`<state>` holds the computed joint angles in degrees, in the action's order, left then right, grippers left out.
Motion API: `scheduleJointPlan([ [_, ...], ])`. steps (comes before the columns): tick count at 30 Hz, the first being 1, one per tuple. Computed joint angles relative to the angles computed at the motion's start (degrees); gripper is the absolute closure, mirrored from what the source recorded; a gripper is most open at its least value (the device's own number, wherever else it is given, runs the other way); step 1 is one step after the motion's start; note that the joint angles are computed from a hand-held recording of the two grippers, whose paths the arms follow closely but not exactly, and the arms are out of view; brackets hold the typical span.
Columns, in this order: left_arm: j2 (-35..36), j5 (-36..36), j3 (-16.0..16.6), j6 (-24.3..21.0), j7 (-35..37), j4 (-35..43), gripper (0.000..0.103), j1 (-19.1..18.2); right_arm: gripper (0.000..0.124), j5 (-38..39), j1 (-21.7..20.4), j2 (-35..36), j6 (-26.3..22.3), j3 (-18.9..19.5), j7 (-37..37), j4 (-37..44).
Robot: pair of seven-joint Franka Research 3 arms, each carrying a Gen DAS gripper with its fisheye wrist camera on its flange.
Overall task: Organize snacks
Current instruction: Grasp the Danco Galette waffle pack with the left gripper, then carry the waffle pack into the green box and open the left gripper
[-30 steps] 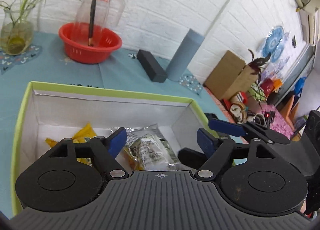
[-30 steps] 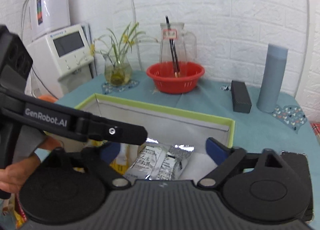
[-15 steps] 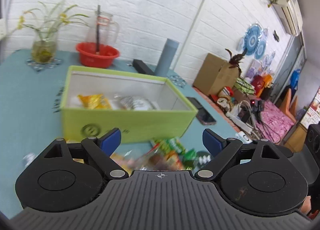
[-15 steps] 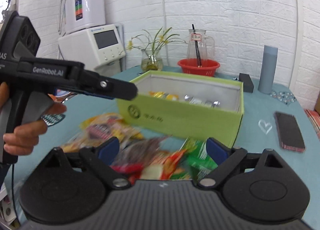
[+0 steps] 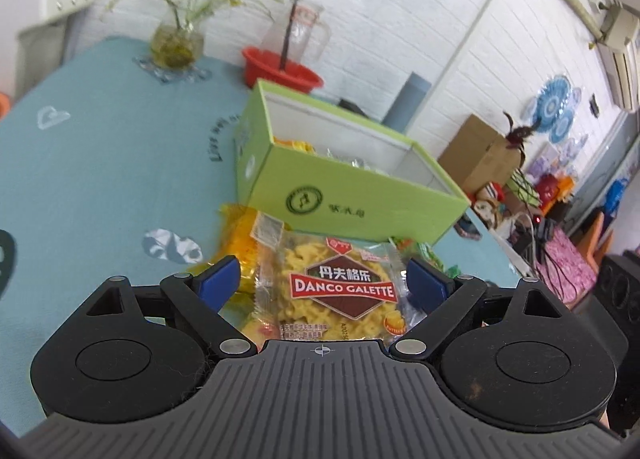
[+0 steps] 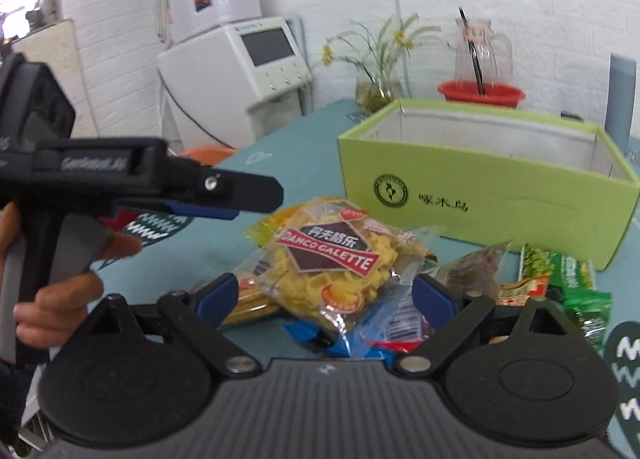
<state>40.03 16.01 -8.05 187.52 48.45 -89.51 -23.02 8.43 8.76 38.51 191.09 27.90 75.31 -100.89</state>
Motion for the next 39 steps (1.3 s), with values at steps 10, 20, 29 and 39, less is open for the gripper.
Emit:
scheduleJointPlan([
  [10, 0.97, 0.14, -3.02, -5.99, 1.99, 0.85, 0.054, 1.13, 0.03, 4.89, 3.46, -0.52, -3.8, -2.14, -2.31, 1.14],
  [20, -4.2, 1.52, -15.16, -0.82, 2.94, -12.77, 0.049, 8.14, 0.03, 1.48, -11.14, -8.52, 5.48, 14.59, 4.42, -21.35],
  [29, -10.15, -2.4, -2.19, 5.53, -4.24, -20.24, 0.037, -1.88, 0.03, -3.7, -12.78, -12.48, 10.09, 13.78, 11.11, -28.1],
  [39, -11.49, -4.25, -1.43, 8.13, -4.26, -24.58, 0.027, -2.66, 0.03, -8.37, -4.13, -11.58, 7.43, 4.55, 14.49, -24.9],
])
